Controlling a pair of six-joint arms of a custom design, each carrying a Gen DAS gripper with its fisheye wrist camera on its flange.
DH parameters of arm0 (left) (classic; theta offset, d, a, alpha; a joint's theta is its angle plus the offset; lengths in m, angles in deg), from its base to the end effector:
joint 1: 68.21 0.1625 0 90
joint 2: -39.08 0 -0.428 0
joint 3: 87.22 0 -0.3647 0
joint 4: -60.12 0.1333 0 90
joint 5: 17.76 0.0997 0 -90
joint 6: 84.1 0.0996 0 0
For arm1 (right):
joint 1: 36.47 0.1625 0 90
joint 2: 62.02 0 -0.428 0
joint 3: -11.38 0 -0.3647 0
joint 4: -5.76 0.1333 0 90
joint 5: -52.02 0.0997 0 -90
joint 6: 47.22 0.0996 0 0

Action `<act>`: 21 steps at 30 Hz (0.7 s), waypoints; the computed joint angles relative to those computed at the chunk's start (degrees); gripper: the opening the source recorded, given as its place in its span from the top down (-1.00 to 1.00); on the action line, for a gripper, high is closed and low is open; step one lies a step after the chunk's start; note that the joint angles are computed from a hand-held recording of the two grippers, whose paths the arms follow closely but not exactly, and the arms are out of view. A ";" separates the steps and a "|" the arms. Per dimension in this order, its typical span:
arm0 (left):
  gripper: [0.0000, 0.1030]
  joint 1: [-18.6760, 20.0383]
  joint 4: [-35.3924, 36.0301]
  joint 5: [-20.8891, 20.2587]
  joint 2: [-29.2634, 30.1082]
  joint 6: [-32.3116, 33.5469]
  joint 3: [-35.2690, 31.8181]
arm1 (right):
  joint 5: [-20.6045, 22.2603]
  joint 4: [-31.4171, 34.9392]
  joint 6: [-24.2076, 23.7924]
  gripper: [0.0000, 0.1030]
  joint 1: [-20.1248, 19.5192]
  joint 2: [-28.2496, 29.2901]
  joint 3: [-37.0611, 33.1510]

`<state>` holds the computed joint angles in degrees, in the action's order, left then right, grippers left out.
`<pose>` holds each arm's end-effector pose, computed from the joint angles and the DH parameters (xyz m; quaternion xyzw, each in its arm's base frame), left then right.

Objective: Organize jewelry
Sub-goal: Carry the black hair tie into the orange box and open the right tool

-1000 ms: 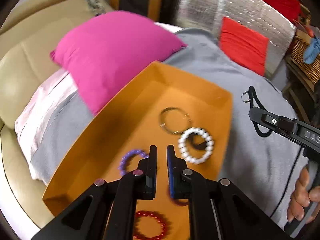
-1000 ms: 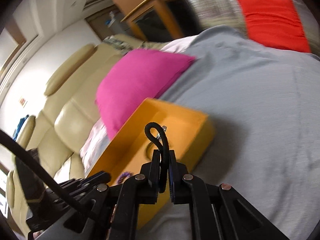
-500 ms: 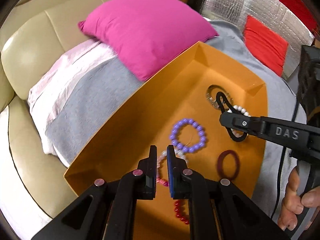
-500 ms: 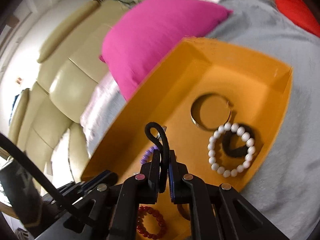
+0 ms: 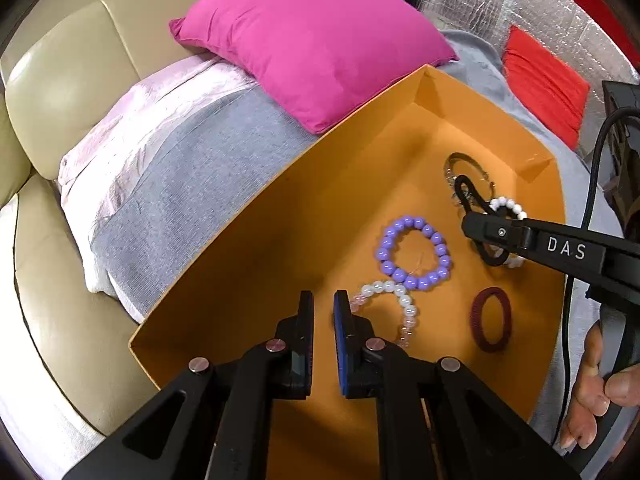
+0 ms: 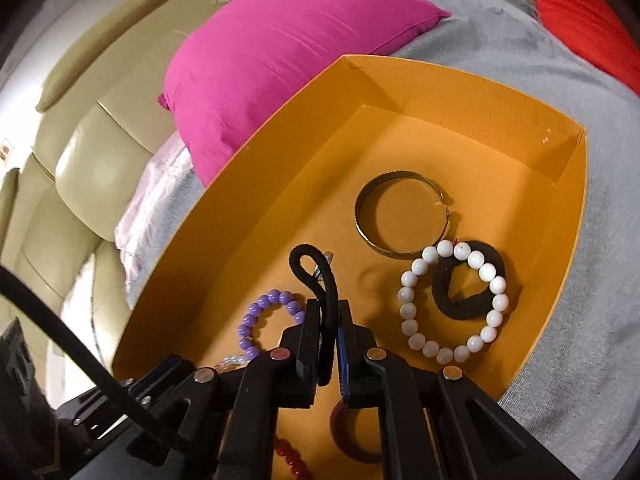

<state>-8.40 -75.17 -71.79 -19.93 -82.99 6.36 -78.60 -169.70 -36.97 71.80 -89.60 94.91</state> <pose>-0.1528 -0.6441 0.2618 0.2277 0.9197 -0.1632 0.2753 0.2868 -0.6504 0.0418 -0.0248 -0.9109 0.3142 0.2665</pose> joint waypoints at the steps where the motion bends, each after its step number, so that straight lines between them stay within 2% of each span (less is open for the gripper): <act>1: 0.81 0.05 0.12 0.20 -0.04 -0.18 0.03 | -0.59 0.54 -0.03 0.83 0.06 0.32 -0.49; 8: 0.81 0.26 -0.01 1.90 0.27 -1.24 -0.11 | -5.01 4.80 -0.86 0.82 0.44 2.72 -4.45; 16: 0.79 0.28 -0.42 3.69 0.89 -1.23 -0.18 | -4.56 7.03 -0.03 0.79 0.23 2.95 -5.66; 21: 0.45 0.08 -1.09 4.34 0.88 -1.02 0.27 | -3.94 5.47 -0.65 0.73 0.25 2.43 -4.64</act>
